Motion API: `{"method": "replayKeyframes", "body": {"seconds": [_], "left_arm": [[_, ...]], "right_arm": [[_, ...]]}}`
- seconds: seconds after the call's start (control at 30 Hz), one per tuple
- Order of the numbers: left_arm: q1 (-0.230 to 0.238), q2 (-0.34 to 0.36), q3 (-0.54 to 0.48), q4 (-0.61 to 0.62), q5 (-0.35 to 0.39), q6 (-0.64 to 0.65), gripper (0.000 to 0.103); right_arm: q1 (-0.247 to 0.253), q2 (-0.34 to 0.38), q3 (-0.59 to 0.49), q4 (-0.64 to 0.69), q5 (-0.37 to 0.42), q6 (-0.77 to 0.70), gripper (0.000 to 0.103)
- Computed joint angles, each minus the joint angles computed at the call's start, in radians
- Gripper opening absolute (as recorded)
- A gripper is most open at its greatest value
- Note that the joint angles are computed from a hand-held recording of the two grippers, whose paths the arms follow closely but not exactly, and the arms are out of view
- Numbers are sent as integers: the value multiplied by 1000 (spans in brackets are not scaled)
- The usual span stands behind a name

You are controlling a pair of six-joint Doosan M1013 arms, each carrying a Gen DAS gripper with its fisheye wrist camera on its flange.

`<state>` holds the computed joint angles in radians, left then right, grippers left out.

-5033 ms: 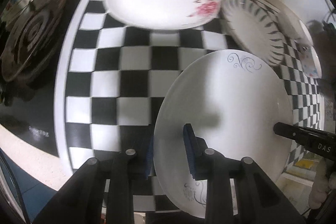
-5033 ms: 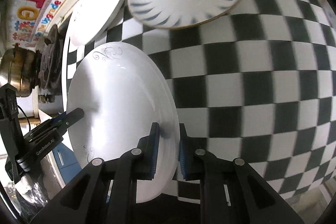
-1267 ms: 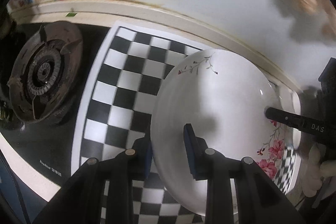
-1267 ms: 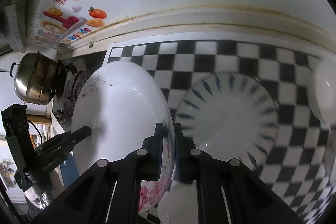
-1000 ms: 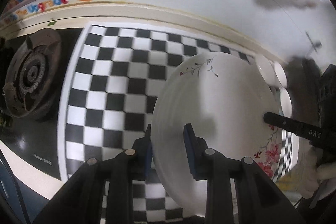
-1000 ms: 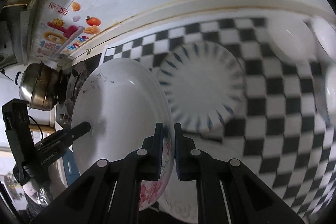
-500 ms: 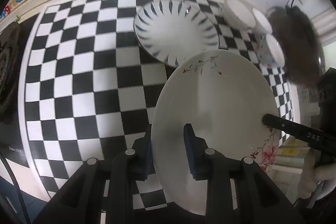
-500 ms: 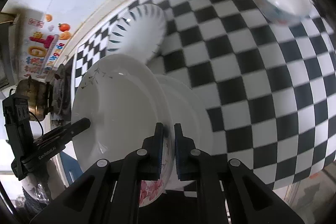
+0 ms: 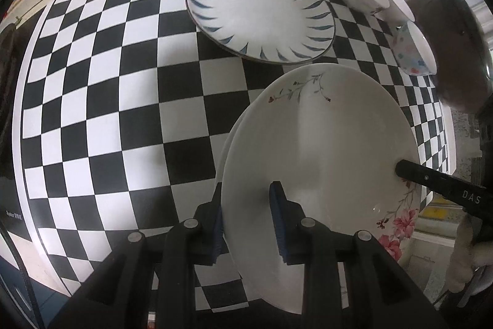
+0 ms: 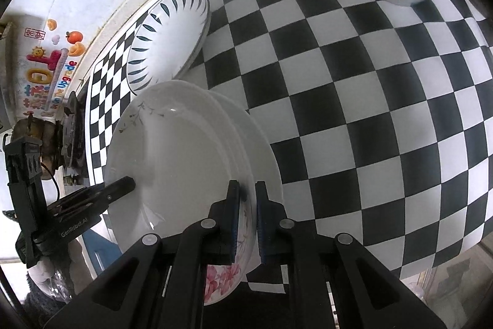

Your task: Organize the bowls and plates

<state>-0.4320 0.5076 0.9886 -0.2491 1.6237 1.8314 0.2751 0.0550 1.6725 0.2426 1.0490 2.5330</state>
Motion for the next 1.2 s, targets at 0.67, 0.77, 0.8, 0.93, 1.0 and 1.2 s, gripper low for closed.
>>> {"method": "replayKeyframes", "body": {"seconds": [0.67,0.77,0.8,0.93,1.0,1.2], "left_arm": [[-18,5,13,37,30,-35,25],[-19,11,4,42,52,-35,25],[-18,13,2,42,60,-38,25],[-23,15,-1,54,83,-38,25],[-26,8,4,71,77,-26,25],[-29,6,-2,87,84,-28,25]], "right_arm": [[18,19,-10,-70,31,0,12],[17,12,-1,-68,13,18,12],[16,8,4,-66,7,25,11],[17,9,3,-75,28,38,12],[14,8,7,-64,32,33,12],[18,15,0,-66,57,36,12]]}}
